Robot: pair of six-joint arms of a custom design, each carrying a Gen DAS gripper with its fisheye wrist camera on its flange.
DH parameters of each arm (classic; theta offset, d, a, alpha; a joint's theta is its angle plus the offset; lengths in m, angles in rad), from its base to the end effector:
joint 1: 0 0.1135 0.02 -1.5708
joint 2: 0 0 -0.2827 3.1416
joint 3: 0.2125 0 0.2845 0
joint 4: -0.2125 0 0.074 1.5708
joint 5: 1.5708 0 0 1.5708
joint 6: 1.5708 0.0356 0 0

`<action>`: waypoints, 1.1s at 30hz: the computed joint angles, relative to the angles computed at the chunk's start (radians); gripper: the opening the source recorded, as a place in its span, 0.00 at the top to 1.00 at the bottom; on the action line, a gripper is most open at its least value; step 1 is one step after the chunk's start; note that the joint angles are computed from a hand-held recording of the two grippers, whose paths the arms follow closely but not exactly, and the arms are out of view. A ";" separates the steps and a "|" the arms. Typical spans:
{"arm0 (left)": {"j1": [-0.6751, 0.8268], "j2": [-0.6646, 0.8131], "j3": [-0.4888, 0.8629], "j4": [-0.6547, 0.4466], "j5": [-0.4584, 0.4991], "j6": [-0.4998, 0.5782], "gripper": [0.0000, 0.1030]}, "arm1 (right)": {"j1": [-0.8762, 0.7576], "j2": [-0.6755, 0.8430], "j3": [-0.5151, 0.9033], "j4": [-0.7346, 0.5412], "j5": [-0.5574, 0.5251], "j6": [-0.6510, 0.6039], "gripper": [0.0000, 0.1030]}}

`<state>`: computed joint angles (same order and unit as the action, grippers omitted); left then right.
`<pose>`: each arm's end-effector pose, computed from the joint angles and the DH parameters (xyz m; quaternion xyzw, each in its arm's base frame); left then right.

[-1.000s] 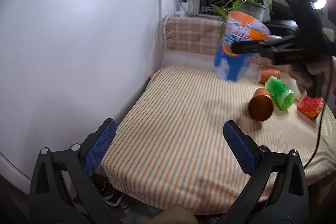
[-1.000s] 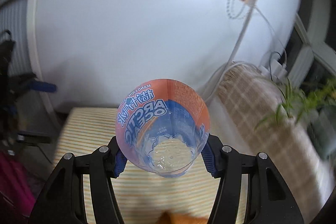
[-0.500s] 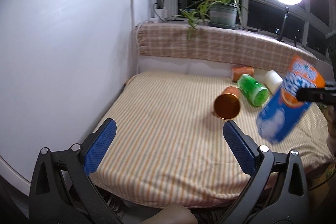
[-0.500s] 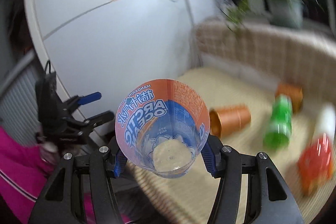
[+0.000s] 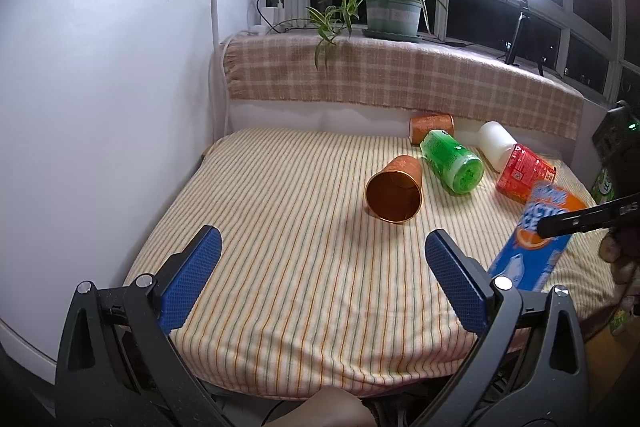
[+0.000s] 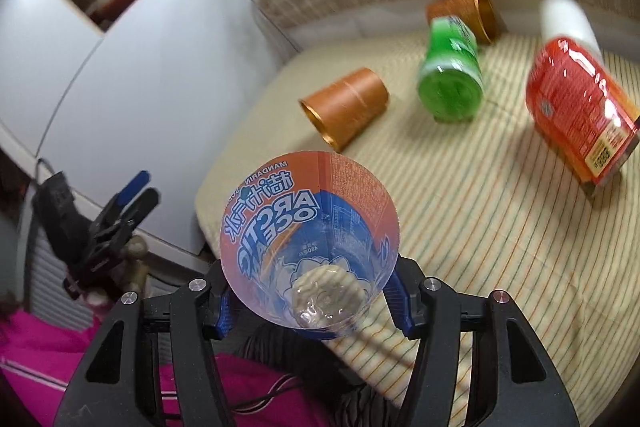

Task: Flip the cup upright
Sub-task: 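Lift the cup with the right gripper and rotate it open end up, then lower the upright cup onto the table with the right gripper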

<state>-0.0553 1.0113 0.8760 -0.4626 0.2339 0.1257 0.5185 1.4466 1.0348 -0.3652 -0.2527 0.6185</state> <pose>0.2426 -0.0217 0.3139 0.1337 0.8694 -0.0867 0.4676 0.2919 0.1768 0.2616 -0.0029 0.9162 0.3044 0.2606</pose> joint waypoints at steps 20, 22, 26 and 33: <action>-0.059 0.124 0.089 -0.032 0.020 -0.027 0.00 | -0.051 0.077 -0.017 0.086 0.061 0.059 0.28; -0.084 0.144 0.107 -0.037 0.021 -0.032 0.00 | -0.052 0.033 -0.061 0.117 0.068 0.077 0.28; -0.128 0.212 0.170 -0.064 0.045 -0.049 0.00 | -0.053 -0.099 -0.174 0.176 0.105 0.138 0.28; -0.182 0.447 0.390 -0.210 0.198 -0.065 0.00 | 0.073 -0.423 -0.365 0.092 0.370 0.260 0.28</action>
